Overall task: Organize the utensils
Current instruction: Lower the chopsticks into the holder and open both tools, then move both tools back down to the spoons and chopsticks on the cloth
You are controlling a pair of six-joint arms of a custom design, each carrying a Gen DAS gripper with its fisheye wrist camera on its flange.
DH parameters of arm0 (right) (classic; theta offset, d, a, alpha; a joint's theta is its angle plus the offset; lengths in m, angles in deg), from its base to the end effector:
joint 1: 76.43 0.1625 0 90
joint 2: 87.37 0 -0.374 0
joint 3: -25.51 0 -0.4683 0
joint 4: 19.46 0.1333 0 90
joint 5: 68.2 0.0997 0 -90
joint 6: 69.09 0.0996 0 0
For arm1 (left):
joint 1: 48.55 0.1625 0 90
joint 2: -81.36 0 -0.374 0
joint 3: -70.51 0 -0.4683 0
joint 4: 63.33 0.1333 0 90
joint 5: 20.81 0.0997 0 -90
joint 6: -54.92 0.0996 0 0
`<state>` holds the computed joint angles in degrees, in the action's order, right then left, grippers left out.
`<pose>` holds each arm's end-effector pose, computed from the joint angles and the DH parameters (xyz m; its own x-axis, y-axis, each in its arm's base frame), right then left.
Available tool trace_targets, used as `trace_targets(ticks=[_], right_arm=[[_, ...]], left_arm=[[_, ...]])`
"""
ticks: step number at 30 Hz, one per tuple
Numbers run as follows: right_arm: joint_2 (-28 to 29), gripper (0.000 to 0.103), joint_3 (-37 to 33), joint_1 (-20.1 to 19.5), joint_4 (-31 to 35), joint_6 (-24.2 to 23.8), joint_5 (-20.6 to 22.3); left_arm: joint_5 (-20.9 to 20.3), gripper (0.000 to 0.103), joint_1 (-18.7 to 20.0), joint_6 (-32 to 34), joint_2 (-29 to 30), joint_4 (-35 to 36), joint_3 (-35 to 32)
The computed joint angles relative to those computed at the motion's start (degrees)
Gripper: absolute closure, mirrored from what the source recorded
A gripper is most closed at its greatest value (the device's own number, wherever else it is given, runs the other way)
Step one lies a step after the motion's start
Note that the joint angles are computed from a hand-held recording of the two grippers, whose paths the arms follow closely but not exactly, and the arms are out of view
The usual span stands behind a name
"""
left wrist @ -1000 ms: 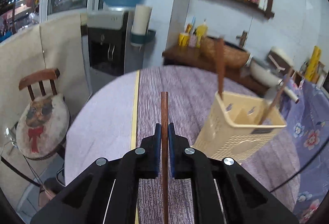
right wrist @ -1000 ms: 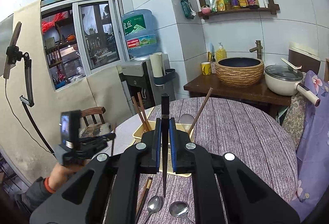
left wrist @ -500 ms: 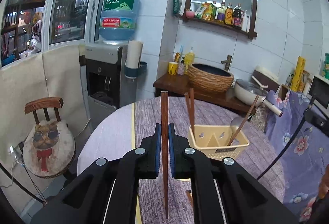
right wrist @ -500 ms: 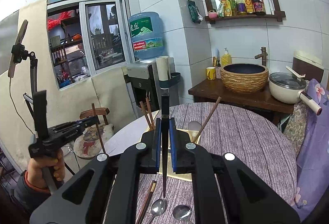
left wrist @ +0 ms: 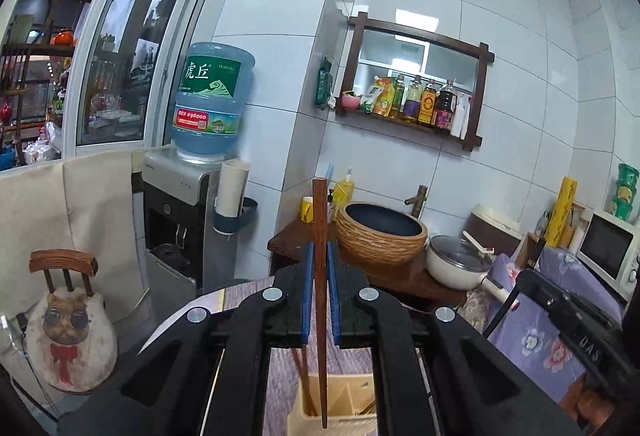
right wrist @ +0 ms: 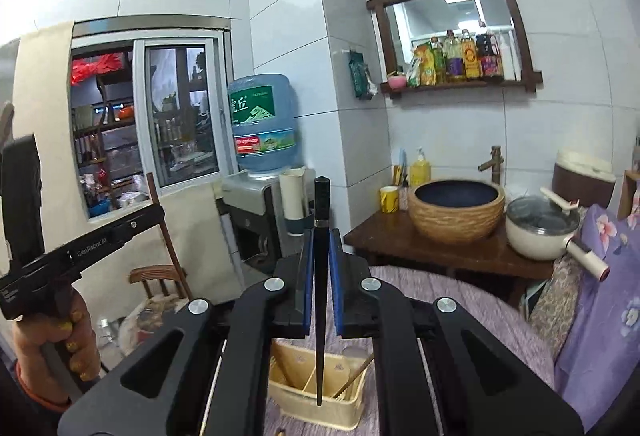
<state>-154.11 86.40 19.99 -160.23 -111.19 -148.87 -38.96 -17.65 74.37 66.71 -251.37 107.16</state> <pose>0.2324 -0.7291 0.5830 -0.6751 -0.5482 0.4937 -0.6929 0.2415 -0.6794 -0.6125 -0.6322 0.1709 -0.8280 -0.1533 -0.5393 0.5119 0.1855 -0.8387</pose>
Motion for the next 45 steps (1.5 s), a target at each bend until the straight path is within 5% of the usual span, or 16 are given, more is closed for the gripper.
trace_targets(ticks=[6,17,27,31,33,36,41,45], right_arm=[[3.82,0.095,-0.88,-0.35,-3.91,-0.35,-1.86],[5.71,0.095,2.67,-3.74,-1.79,-1.15,-5.11],[4.60,0.092,5.00,-4.73,-3.12,-0.76,-4.70],[2.37,0.041,8.07,-5.28,-6.46,-1.04,-2.93],[0.31,0.041,10.55,-5.76,-7.82,-2.54,-1.60],[-2.94,0.022,14.52,-6.61,-9.95,-4.84,-0.98],[-7.99,0.016,19.14,-9.11,-4.71,-7.92,-1.11],[-10.21,0.016,21.52,-11.01,1.06,-11.66,-4.84]], left_arm=[[0.13,0.095,2.25,4.54,10.42,-0.72,-14.02],[-0.60,0.095,5.02,-19.83,-1.40,11.46,11.78],[-2.57,0.092,5.79,-28.66,-5.88,17.24,19.02],[-3.11,0.053,4.61,-26.05,-7.07,12.17,21.64],[-2.95,0.048,3.81,-23.42,-7.51,9.47,23.16],[-3.37,0.020,2.86,-28.07,-11.02,12.74,28.98],[-6.06,0.008,2.61,-43.06,-17.89,24.23,39.38],[-6.81,0.008,2.63,-52.29,-20.85,33.59,44.40]])
